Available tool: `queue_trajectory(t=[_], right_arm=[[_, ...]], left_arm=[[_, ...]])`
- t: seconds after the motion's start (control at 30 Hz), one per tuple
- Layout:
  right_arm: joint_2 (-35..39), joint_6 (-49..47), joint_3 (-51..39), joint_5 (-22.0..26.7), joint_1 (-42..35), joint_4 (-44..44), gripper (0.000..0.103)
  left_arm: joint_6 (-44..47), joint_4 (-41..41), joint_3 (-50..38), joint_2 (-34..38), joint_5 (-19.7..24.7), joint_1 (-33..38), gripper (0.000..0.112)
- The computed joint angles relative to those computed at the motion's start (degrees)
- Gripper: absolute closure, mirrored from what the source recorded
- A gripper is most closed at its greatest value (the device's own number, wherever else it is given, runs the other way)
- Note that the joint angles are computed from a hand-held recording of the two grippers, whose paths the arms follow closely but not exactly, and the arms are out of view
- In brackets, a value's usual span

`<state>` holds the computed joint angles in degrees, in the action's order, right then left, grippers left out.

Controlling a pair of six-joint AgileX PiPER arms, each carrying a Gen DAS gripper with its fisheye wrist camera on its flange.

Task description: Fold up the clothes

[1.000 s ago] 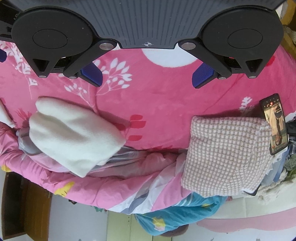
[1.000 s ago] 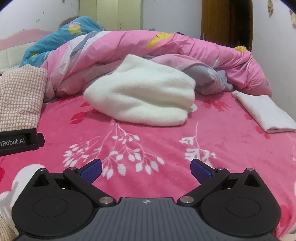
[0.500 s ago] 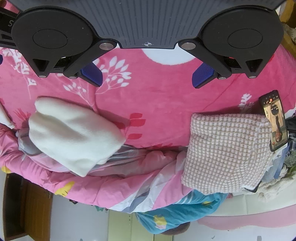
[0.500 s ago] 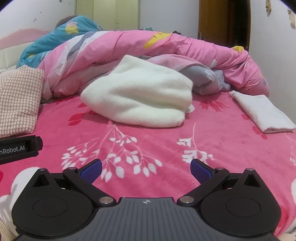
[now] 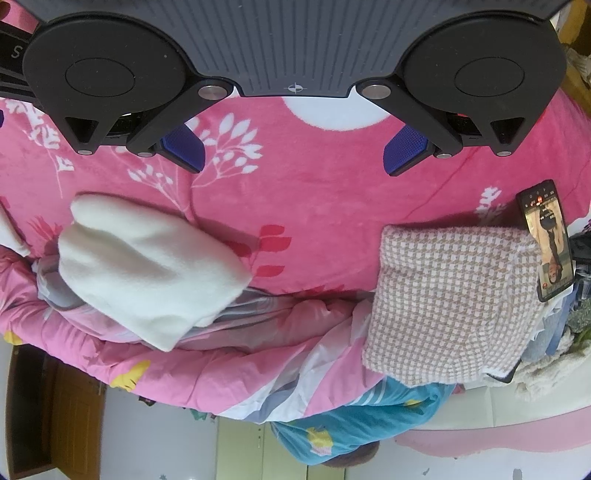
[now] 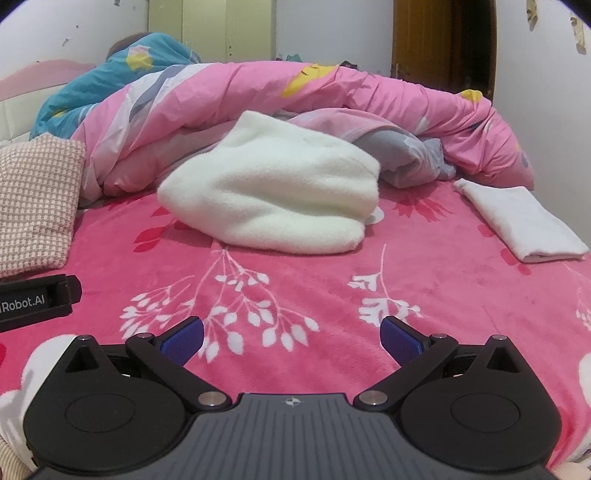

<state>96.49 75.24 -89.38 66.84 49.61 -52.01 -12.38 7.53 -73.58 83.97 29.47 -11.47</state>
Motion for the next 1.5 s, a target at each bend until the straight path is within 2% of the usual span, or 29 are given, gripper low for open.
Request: queue_trajectory(t=[0.83,0.93,1.5], right_arm=[[-0.24,0.19,-0.27,1.87,0.88,-0.58,0.0],[-0.34,0.05,-0.23,1.86,0.77,-0.44,0.0],[-0.5,-0.05,-0.31,1.95,0.73,-0.5,0.0]], left_arm=[[1.77,-1.31,0.35,-0.6,-0.33,0.91,0.009],[-3.1,2.98,0.09,-0.38,0.16,0.02,0.009],[-3.75,3.95,0.13,-0.55,0.25,-0.45,0.009]])
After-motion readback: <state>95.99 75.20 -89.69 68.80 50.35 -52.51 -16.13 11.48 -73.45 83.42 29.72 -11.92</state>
